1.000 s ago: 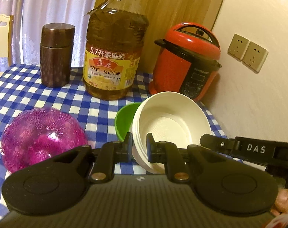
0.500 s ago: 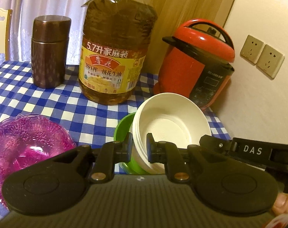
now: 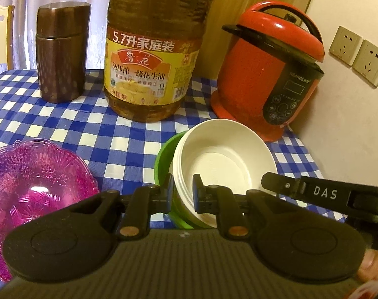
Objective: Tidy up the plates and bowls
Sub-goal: 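Lower the white container into the green bowl with both tools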
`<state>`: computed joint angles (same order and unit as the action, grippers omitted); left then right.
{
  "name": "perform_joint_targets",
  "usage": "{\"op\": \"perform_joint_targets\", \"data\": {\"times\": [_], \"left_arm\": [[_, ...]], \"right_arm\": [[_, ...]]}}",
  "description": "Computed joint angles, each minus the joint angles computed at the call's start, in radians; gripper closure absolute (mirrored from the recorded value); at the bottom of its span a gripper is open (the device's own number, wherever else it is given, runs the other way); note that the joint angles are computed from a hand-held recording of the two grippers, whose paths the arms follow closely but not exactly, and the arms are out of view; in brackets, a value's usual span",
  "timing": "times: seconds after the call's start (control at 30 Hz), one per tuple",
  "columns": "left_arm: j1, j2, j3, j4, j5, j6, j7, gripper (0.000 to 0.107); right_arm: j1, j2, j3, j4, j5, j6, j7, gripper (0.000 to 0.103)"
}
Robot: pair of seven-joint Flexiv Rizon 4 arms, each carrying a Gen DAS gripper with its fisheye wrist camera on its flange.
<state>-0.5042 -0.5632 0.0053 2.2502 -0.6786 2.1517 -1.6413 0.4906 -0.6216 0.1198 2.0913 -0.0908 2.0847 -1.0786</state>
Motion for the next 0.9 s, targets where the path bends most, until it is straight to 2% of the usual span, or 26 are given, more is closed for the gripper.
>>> {"op": "perform_joint_targets", "data": {"times": [0.33, 0.53, 0.9], "left_arm": [[-0.006, -0.004, 0.005, -0.005, -0.009, -0.004, 0.004, 0.093], [-0.040, -0.014, 0.023, -0.014, -0.054, -0.001, 0.048, 0.093], [-0.037, -0.020, 0.014, -0.016, -0.067, 0.012, 0.091, 0.092]], "right_arm": [[0.006, -0.008, -0.008, 0.000, 0.002, 0.008, -0.020, 0.092], [0.026, -0.011, -0.022, -0.001, 0.018, 0.013, -0.046, 0.092], [0.031, -0.018, -0.021, -0.004, 0.033, 0.027, -0.068, 0.092]]}}
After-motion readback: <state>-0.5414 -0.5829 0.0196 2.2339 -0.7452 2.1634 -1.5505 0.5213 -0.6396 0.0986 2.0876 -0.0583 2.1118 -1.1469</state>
